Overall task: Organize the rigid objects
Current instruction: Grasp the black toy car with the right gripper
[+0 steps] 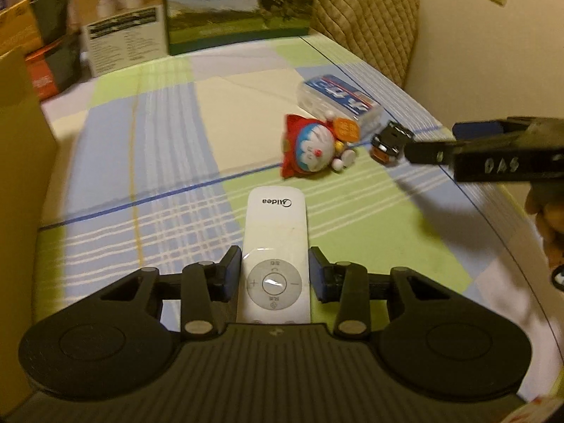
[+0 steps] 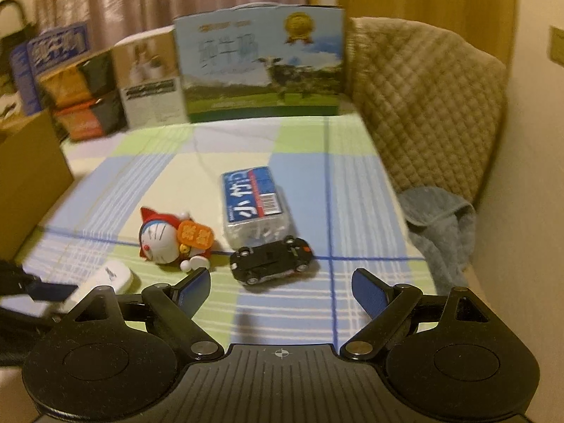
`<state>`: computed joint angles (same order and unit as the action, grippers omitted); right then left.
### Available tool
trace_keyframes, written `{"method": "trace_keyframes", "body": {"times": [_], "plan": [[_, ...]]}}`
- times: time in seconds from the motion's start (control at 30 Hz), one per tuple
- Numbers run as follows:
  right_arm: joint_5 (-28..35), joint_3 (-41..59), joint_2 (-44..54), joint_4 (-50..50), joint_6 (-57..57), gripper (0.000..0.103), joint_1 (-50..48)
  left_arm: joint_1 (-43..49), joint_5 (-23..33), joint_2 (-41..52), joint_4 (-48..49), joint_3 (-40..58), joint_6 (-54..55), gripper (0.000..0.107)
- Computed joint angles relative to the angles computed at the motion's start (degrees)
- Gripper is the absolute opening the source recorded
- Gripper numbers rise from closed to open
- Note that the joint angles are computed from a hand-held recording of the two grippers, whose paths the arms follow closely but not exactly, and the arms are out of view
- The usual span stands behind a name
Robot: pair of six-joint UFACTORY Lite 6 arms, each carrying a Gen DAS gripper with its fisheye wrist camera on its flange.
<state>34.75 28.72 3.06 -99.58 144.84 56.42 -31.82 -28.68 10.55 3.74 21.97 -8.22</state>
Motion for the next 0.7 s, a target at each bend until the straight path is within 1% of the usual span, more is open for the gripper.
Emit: {"method": "trace_keyframes", "body": {"times": [0.07,0.17,0.37,0.43,0.5,0.57,0.63,0.7], "plan": [[0.52,0.44,2.29,-3.97,0.71,0.085,-0.83,0.55,-0.97,-1.24,-1.59,-1.66,0.67,0.035],[0.95,1.64,6.31,-9.18,2.55,0.085,-3.13,2.42,-1.51,-1.99,0.37,-3.04,-0.46,0.035],[-0.61,1.99,11.89,-25.80,13.85,0.084,-9.80,2.90,-1.87,-1.44,1.81,-2.88,-0.07,0.035],[-0.12,1.85,13.19,-30.52,17.76,0.080,-11.05,3.14,-2.23,-1.24,2.38,-2.89,0.04,0.035],[0.20,1.61,13.33,-33.07,19.90,0.077,-11.72,3.48,-2.93,-0.95,2.83,-2.98,-0.19,0.035],[0.54,2.03,13.76,-33.76,20.09,0.071,-11.56,3.22,-3.11,-0.66,2.28,-2.82,0.61,0.036],[0.52,2.52,14.17,-34.40,20.77,0.069,-11.64,3.08,-3.42,-0.37,2.15,-2.61,0.60,0.036],[0.25,2.94,14.32,-34.49,21.20,0.065,-11.70,3.08,-3.83,0.00,2.13,-2.40,0.50,0.035]]}}
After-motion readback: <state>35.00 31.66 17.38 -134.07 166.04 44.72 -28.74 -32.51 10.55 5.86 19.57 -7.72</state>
